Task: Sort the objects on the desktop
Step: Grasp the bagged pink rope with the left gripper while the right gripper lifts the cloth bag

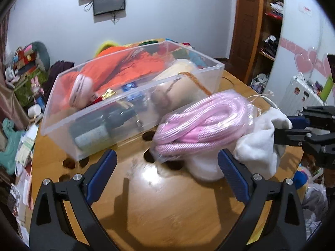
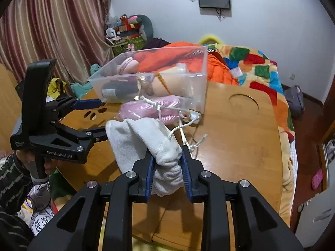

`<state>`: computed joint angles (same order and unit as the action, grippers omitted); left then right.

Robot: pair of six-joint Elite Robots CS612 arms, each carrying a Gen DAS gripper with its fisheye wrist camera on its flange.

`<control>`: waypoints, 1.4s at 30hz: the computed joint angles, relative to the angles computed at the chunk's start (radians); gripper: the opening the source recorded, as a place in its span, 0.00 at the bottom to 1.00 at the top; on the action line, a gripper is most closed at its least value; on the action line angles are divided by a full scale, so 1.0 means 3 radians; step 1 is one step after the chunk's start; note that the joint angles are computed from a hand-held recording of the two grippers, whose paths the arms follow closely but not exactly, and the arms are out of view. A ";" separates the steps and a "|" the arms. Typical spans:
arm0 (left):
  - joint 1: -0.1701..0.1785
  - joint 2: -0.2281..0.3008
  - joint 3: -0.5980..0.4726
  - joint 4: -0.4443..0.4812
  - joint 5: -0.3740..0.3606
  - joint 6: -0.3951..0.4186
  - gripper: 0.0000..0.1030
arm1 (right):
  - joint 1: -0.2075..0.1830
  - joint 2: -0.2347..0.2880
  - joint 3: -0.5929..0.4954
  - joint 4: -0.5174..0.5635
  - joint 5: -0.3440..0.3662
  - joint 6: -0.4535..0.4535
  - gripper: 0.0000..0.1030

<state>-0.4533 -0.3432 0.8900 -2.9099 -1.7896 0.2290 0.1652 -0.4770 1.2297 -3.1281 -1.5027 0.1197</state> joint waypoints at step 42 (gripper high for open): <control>-0.0100 0.0339 -0.0701 0.0366 0.0015 -0.0283 0.49 | 0.0004 0.0241 -0.0386 0.0162 -0.0276 -0.0126 0.44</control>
<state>-0.4833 -0.2415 0.6797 -2.8002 -1.7850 0.1440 0.1664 -0.4048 1.1139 -3.0794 -1.5856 0.0820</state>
